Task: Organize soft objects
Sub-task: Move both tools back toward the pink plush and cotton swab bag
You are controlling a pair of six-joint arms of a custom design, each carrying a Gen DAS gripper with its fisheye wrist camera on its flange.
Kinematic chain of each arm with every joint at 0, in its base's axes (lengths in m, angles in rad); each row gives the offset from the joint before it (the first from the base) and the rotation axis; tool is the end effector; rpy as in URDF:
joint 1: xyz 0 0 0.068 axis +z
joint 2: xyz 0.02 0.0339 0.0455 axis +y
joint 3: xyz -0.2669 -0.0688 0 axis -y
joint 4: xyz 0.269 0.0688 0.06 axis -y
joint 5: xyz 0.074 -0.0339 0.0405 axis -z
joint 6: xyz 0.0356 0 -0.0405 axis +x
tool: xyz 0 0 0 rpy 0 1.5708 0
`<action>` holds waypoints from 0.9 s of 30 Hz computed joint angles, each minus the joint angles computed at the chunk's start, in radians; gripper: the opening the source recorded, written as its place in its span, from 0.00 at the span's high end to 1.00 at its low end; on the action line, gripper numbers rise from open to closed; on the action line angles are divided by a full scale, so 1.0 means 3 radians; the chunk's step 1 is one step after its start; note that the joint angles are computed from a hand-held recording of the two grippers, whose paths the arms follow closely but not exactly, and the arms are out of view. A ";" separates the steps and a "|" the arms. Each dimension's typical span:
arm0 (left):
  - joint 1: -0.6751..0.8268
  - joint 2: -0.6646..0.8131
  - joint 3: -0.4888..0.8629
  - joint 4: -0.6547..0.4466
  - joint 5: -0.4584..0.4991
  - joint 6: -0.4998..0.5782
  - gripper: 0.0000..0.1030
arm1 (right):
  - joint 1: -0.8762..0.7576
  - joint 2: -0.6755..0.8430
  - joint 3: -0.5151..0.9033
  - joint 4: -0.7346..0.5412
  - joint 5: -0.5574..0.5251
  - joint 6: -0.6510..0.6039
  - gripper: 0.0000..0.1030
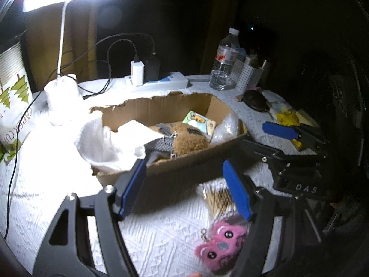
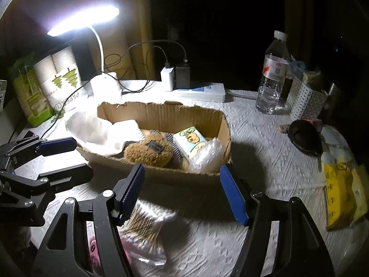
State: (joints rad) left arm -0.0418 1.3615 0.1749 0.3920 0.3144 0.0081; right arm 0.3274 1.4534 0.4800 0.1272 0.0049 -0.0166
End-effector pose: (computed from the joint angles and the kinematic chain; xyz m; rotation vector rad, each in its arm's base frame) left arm 0.1959 -0.0192 0.0707 0.2103 2.3396 -0.3877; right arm 0.2484 0.0842 0.1078 -0.4122 2.3862 0.1362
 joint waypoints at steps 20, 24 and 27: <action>0.0415 0.0073 -0.0480 0.0368 0.0223 0.0247 0.31 | 0.0407 0.0177 -0.0380 0.0322 0.0154 0.0355 0.31; 0.0520 0.0326 -0.0491 0.0549 0.0268 0.0312 0.31 | 0.0466 0.0404 -0.0368 0.0455 0.0138 0.0422 0.31; 0.0595 0.0497 -0.0506 0.0682 0.0299 0.0363 0.31 | 0.0475 0.0583 -0.0345 0.0559 0.0113 0.0463 0.31</action>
